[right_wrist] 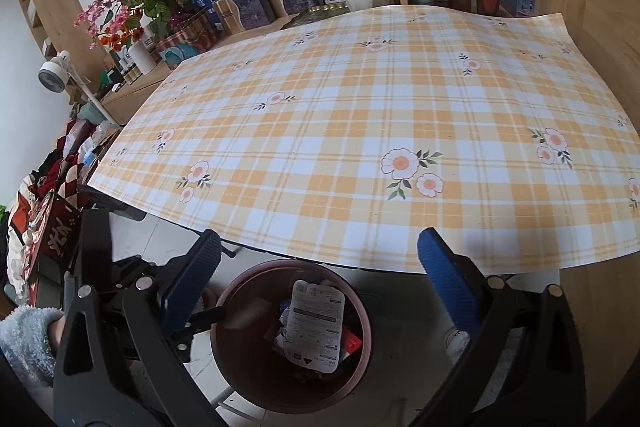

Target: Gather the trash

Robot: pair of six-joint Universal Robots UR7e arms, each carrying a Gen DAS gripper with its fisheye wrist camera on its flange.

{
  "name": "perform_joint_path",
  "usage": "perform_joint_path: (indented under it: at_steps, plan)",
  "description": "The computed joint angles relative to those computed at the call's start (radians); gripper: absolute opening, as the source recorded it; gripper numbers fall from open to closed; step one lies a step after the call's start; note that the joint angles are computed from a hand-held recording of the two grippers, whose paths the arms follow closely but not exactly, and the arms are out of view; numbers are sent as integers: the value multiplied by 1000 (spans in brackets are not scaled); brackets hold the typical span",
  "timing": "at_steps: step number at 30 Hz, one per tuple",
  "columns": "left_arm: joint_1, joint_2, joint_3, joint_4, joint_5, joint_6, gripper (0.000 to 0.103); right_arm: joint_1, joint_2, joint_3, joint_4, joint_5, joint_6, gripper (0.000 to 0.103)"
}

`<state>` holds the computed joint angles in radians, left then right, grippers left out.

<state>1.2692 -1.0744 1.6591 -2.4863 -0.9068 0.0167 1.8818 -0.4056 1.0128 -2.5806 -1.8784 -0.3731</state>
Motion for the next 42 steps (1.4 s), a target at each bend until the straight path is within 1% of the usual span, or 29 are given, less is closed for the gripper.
perform_joint_path:
  at_steps: [3, 8, 11, 14, 18, 23, 26, 28, 35, 42]
  plan:
    - [-13, -11, 0, -46, 15, 1, 90, 3, -2, -3, 0, -6, 4, 97]
    - [-48, -46, 6, -146, 70, 21, 91, 15, -6, -9, -7, -13, 6, 97]
    - [-85, -70, 16, -226, 126, 48, 92, 25, -11, -9, -17, -18, 4, 97]
    - [-130, -91, 26, -332, 191, 101, 94, 38, -15, -14, -21, -21, 3, 97]
    - [-192, -102, 16, -466, 276, 202, 97, 62, -23, -20, -48, -34, -10, 97]
    - [-248, -114, 2, -551, 340, 285, 97, 88, -39, -17, -86, -34, -39, 97]
    - [-277, -118, 0, -590, 376, 316, 97, 104, -50, -12, -108, -33, -53, 97]
    - [-291, -120, 0, -618, 390, 340, 97, 110, -55, -10, -116, -29, -56, 97]
    - [-323, -130, 6, -659, 414, 385, 97, 125, -74, 12, -149, -21, -66, 97]
    - [-332, -123, 5, -711, 425, 438, 97, 127, -80, 19, -155, -22, -62, 97]
